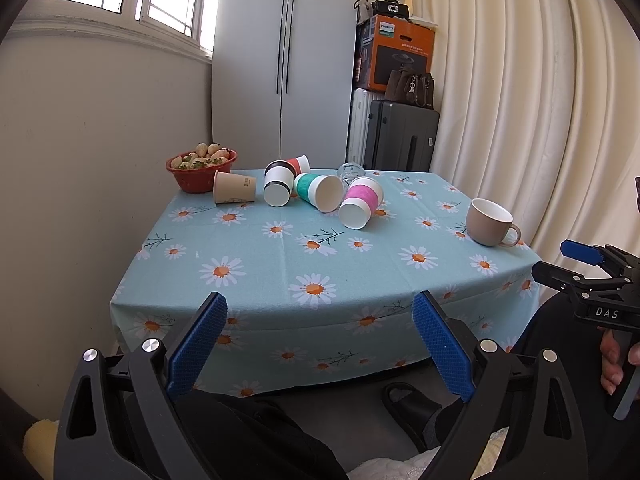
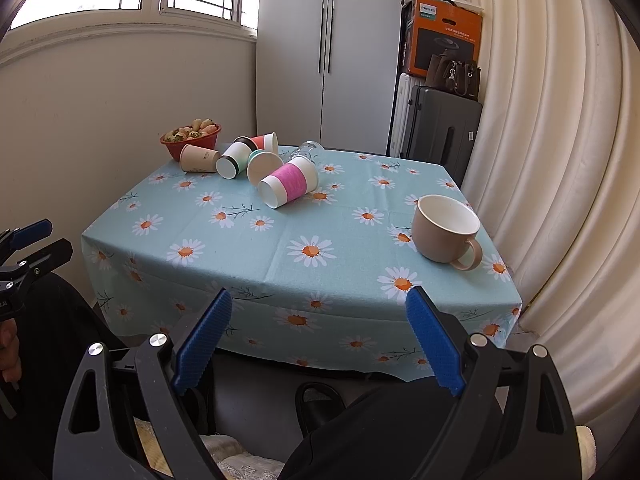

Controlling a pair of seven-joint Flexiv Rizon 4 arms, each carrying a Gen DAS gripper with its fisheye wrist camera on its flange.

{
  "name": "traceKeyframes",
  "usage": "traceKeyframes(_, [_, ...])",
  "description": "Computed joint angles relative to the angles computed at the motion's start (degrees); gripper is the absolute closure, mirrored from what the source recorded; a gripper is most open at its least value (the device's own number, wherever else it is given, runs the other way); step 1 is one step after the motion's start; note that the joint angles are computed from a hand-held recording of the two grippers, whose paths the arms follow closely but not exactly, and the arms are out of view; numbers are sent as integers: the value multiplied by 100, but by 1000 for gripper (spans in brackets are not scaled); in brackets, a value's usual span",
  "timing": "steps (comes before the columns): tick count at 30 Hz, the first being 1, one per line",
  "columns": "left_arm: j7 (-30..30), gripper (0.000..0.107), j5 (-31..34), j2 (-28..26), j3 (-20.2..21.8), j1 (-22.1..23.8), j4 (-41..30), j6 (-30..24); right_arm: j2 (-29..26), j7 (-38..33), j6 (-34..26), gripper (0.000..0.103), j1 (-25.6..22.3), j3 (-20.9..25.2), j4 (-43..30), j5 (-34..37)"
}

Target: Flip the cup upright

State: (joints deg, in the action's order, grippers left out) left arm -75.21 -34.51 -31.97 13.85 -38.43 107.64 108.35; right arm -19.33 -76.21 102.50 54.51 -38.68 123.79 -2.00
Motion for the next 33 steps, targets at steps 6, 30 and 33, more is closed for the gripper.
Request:
traceKeyframes(6, [-15,15,18,2,-7,11,-1,2,6,-6,-18,15,27,-24,-4,5])
traceKeyframes(30, [-63,15,-52,32,1,-23,-59,-194,-3,-81,138,15,154,-100,56,138])
traceKeyframes(33, [-226,15,-27,37,247,-146,-187,-622,167,-201,107,15,-2,161,81,120])
